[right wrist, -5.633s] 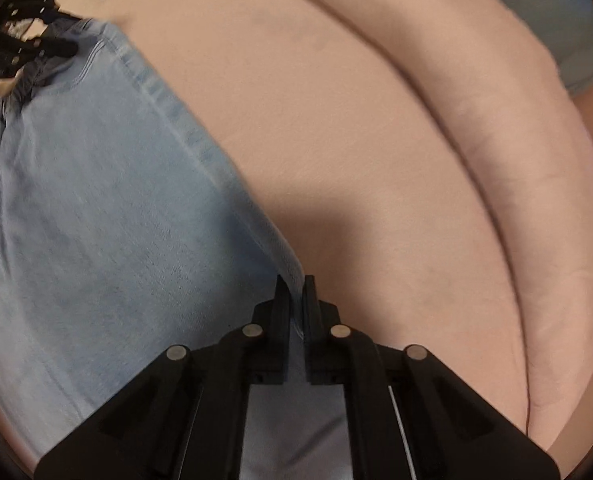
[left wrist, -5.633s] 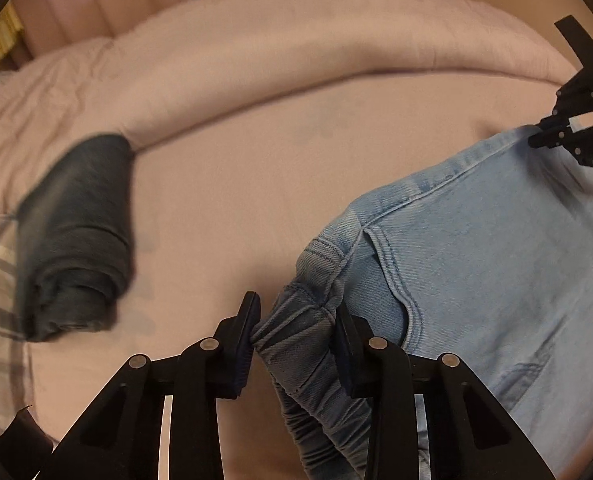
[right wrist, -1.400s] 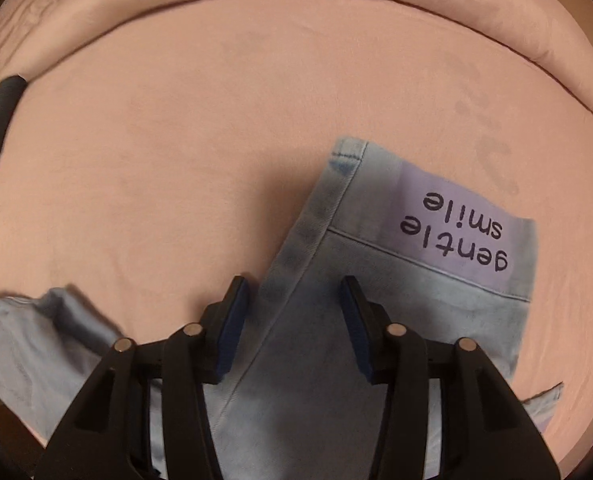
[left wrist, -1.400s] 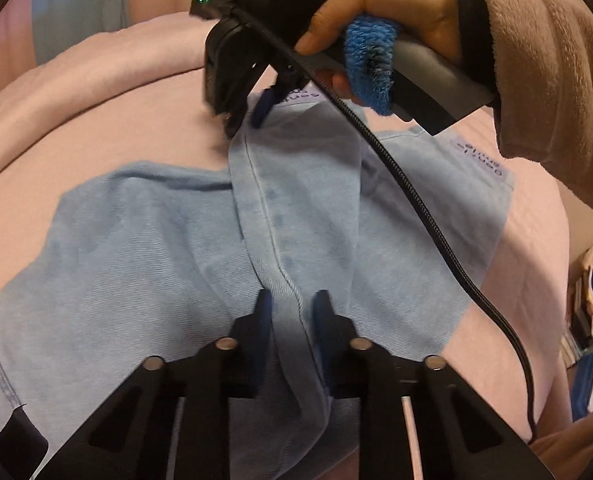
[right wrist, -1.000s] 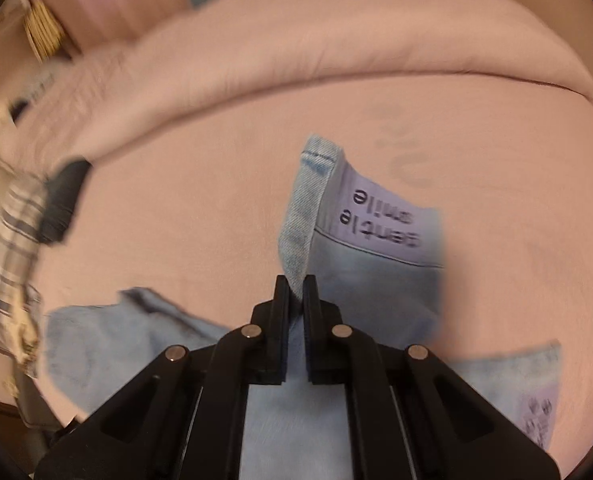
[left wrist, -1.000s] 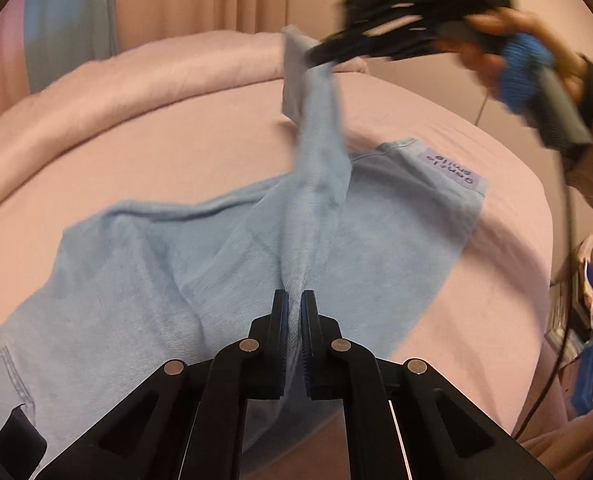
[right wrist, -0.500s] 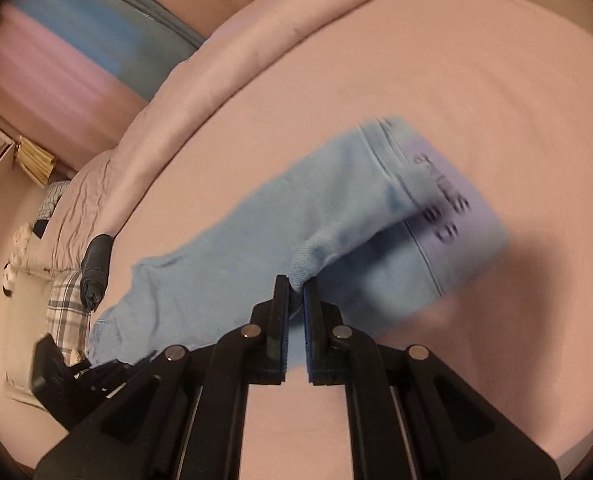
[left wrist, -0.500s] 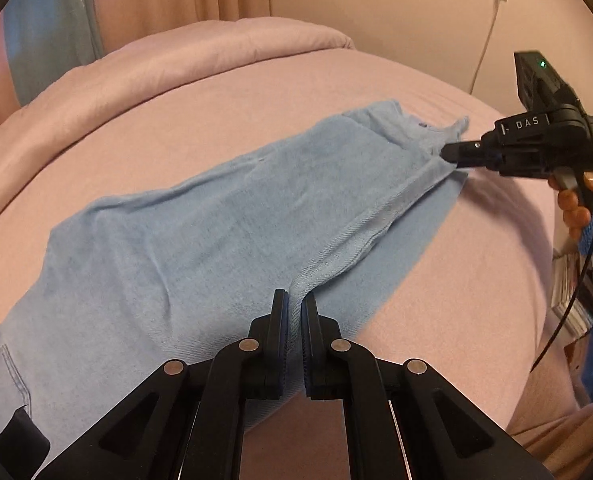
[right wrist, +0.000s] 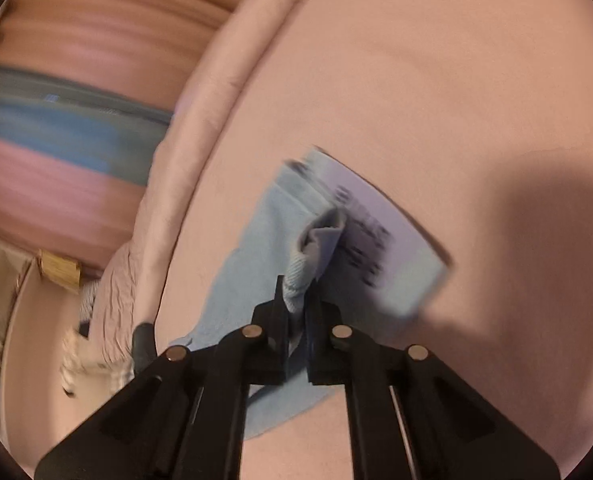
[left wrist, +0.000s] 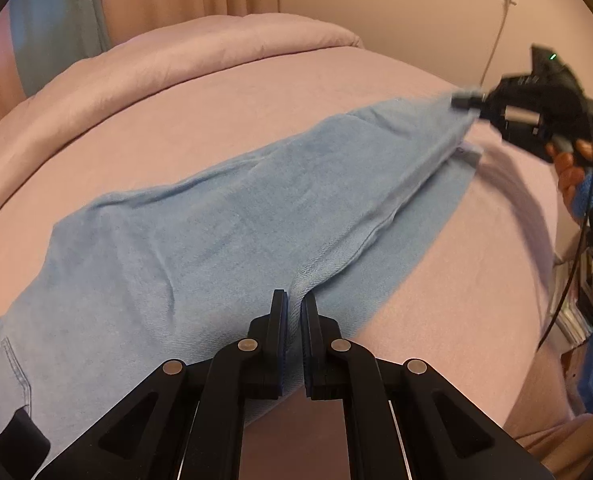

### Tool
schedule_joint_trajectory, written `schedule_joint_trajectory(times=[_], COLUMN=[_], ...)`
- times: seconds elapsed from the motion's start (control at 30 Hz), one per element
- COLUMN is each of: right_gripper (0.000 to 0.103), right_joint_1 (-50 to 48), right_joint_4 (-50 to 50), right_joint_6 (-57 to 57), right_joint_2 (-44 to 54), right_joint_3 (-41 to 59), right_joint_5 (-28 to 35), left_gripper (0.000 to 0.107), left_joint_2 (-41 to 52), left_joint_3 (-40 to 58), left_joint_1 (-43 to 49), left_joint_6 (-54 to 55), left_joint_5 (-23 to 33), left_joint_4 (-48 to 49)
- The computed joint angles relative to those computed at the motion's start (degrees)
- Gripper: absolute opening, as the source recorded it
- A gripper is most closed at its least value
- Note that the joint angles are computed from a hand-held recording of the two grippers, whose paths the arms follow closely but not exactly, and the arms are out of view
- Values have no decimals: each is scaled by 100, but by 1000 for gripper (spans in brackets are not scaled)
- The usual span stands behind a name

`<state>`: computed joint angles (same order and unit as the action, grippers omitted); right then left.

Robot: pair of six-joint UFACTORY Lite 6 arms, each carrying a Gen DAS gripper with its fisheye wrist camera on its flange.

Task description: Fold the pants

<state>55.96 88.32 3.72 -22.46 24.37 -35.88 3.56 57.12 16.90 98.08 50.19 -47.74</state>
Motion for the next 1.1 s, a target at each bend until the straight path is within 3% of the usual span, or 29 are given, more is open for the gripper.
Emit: schedule_joint_trajectory(times=[0.07, 0.13, 0.17, 0.27, 0.37, 0.43, 0.5, 0.53, 0.57, 0.6, 0.67, 0.73, 0.8, 0.9, 1.0, 1.07, 1.1], right_gripper=[5, 6, 6, 7, 5, 8, 13, 17, 33, 41, 41, 40, 37, 29, 24, 24, 12], right_joint_1=[564, 861, 876, 251, 159, 71, 255, 502, 744, 843, 736, 385, -171, -781, -1073, -1245, -1368], right_joint_4=[652, 1120, 1216, 1545, 757, 912, 1894, 2493, 3093, 3509, 3688, 3100, 2646, 3056, 4123, 5103, 5353], right_joint_6=[-1134, -1482, -1481, -1289, -179, -464, -1566, -2166, -2765, -3365, -4263, -4838, -5514, -7285, -9084, -10283, -10643], right_joint_2=[-253, -159, -202, -363, -372, -557, -534, -382, -245, -31, 67, 384, 1343, 3114, 4734, 5574, 5822], right_joint_3=[305, 453, 359, -389, -883, -855, -539, -222, 37, 384, 693, 983, 1827, 3552, 5193, 6041, 6242], right_joint_5=[-871, -1209, -1218, -344, -45, 40, -431, -1003, -1603, -2106, -2393, -1721, -522, 958, 1366, 864, 728], left_gripper=[5, 5, 5, 5, 25, 51, 54, 55, 56, 59, 59, 59, 59, 59, 59, 59, 59], left_joint_2=[-89, -126, -78, -11, 25, -3, 159, 365, 559, 813, 1274, 1775, 2463, 3264, 3858, 4523, 4894], left_joint_3=[-119, -260, -288, -320, -132, 105, 576, 946, 1242, 1603, 2209, 2801, 3602, 4506, 5061, 5767, 6259], left_joint_1=[-38, -122, -194, -293, -149, 202, 849, 1190, 1418, 1603, 1764, 1714, 1653, 1549, 1473, 1421, 1465], left_joint_6=[110, 170, 127, 45, -73, 27, 316, 349, 330, 238, -13, -545, -1258, -1990, -2468, -3139, -3233], left_joint_5=[-59, -216, -318, -448, -243, 218, 1161, 1650, 1910, 2043, 1817, 1283, 992, 520, -209, -416, -240], left_joint_4=[-30, -15, 24, 153, 345, 382, 281, 246, 207, 146, 35, 65, 201, 565, 1099, 1815, 1866])
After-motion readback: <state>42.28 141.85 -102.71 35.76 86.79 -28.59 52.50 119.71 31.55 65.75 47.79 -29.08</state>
